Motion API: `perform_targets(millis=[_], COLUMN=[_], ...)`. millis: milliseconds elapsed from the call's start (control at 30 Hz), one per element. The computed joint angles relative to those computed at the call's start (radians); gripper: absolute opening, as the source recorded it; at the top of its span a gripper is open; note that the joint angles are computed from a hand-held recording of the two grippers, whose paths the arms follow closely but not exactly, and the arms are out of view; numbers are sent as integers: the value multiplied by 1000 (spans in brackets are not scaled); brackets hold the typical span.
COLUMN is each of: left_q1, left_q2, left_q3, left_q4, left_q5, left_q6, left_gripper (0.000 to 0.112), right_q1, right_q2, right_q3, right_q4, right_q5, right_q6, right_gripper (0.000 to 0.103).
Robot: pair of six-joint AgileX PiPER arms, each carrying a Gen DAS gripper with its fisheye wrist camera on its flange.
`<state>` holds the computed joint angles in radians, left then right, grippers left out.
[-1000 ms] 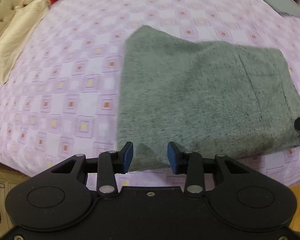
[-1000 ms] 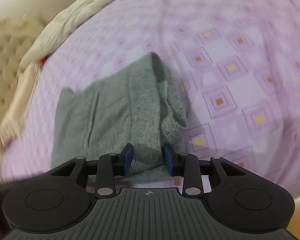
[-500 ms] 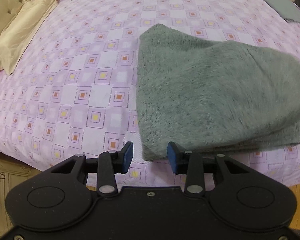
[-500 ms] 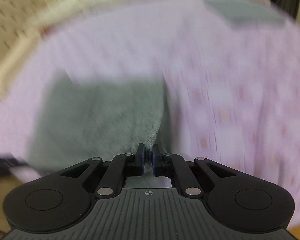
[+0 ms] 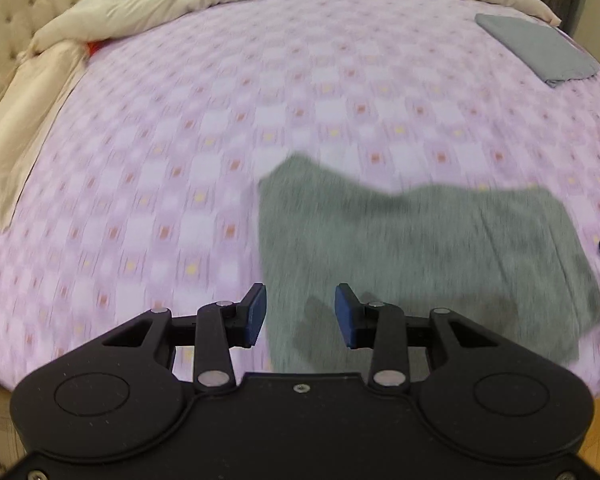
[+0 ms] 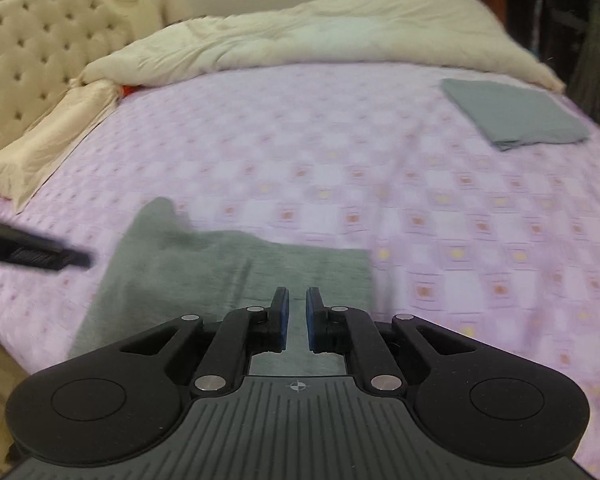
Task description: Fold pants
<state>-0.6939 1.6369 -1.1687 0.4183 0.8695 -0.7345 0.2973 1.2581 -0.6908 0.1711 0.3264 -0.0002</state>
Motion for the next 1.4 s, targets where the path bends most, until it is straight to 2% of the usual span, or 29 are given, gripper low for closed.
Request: perform_targets(millis=[133, 333, 433, 533, 567, 633, 733, 867, 967, 1067, 1133, 1233, 1367, 1400], left_q1=[61, 136, 163, 186, 197, 226, 255, 281, 287, 269, 239, 181, 127, 113], left_q2=[147, 319, 403, 490, 518, 567, 583, 476, 349, 223, 157, 93, 64, 46], left_q3=[-148, -328, -429, -515, -544, -598, -624, -522, -379, -202, -86, 71, 212, 247], left_q4=[-79, -241, -273, -228, -218, -243, -278, -293, -293, -304, -298, -271, -246, -226], left_q5=[-26, -9, 23, 47, 60, 86, 97, 31, -40, -103, -123, -128, -114, -123], left_q6=[175, 378, 420, 402, 400, 435, 461, 423, 415, 450, 474, 455, 407, 376], left_gripper=[46, 46, 46, 47, 52, 53, 53, 52, 49, 49, 49, 50, 50, 50], right_q1=[38, 67, 81, 89, 95, 105, 127, 154, 155, 167, 182, 193, 201, 203], right_q2=[114, 211, 245, 255, 255, 258, 248, 218, 235, 272, 283, 235, 165, 150], right_q3=[-71, -130, -147, -151, -149, -159, -182, -177, -185, -188, -165, -70, -11, -3], right_q4=[-12, -135, -232, -270, -286, -307, -358, -399, -343, -394, -496, -631, -638, -640], right_q5=[23, 71, 96, 110, 112, 130, 166, 126, 86, 107, 133, 83, 86, 99], right_q6=[44, 249, 392, 467, 491, 525, 570, 557, 447, 443, 514, 598, 587, 591], right_gripper=[10, 10, 9, 9, 9, 9, 9, 9, 14, 14, 16, 19, 20, 23])
